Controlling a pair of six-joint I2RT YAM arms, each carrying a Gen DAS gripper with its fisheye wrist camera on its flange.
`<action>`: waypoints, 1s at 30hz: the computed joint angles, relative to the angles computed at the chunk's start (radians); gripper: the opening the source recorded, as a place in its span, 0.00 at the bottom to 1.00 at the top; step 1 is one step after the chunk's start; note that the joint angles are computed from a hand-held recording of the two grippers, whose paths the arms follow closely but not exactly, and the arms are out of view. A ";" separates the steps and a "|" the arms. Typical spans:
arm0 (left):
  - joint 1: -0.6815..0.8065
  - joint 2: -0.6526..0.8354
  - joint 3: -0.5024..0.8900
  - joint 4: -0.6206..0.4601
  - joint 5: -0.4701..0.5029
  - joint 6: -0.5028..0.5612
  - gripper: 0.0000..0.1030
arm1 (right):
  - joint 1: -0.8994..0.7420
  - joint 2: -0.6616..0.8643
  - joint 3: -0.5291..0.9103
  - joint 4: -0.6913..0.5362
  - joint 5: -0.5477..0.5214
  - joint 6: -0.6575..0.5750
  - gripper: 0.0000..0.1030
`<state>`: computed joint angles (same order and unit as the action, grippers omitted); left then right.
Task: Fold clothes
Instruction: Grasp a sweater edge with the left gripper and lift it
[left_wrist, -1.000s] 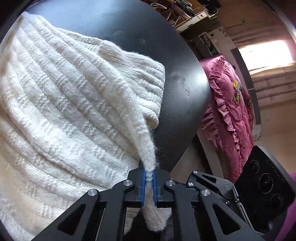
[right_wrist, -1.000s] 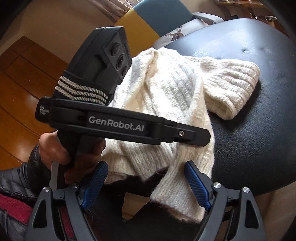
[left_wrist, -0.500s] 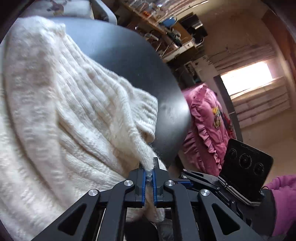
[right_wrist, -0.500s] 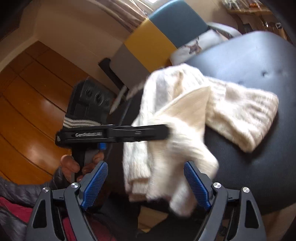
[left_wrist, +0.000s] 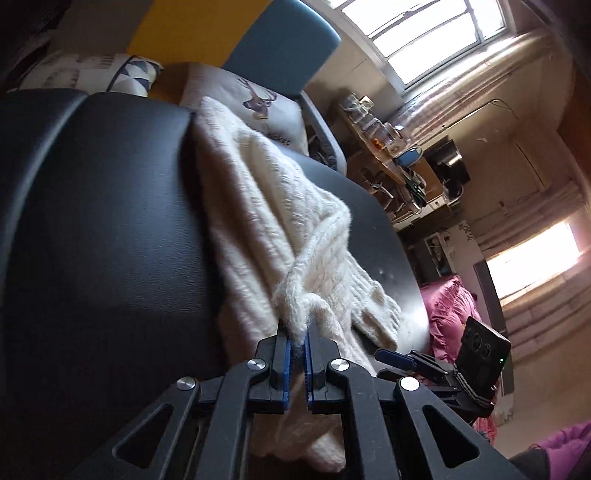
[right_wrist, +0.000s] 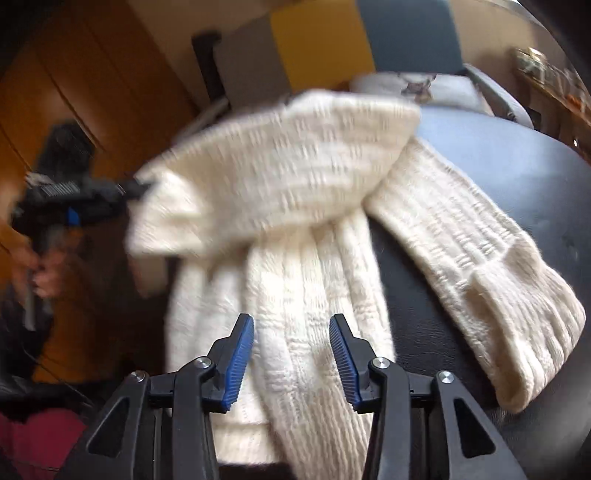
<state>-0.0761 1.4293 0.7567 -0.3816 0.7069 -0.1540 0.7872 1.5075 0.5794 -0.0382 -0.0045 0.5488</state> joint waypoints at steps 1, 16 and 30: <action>0.022 -0.005 -0.019 0.006 0.001 0.004 0.05 | 0.010 0.053 0.032 -0.028 -0.004 -0.013 0.42; 0.613 -0.115 -0.007 -0.202 0.166 0.241 0.05 | 0.256 -0.129 -0.048 -0.234 0.143 0.212 0.42; 0.810 0.214 0.140 -0.265 -0.205 0.430 0.23 | 0.751 -0.370 -0.106 -0.547 0.335 0.717 0.43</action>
<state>0.7336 1.6429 0.8970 -0.6470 0.5014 0.2756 1.5386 1.1370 0.4735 -0.5855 0.3308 1.2661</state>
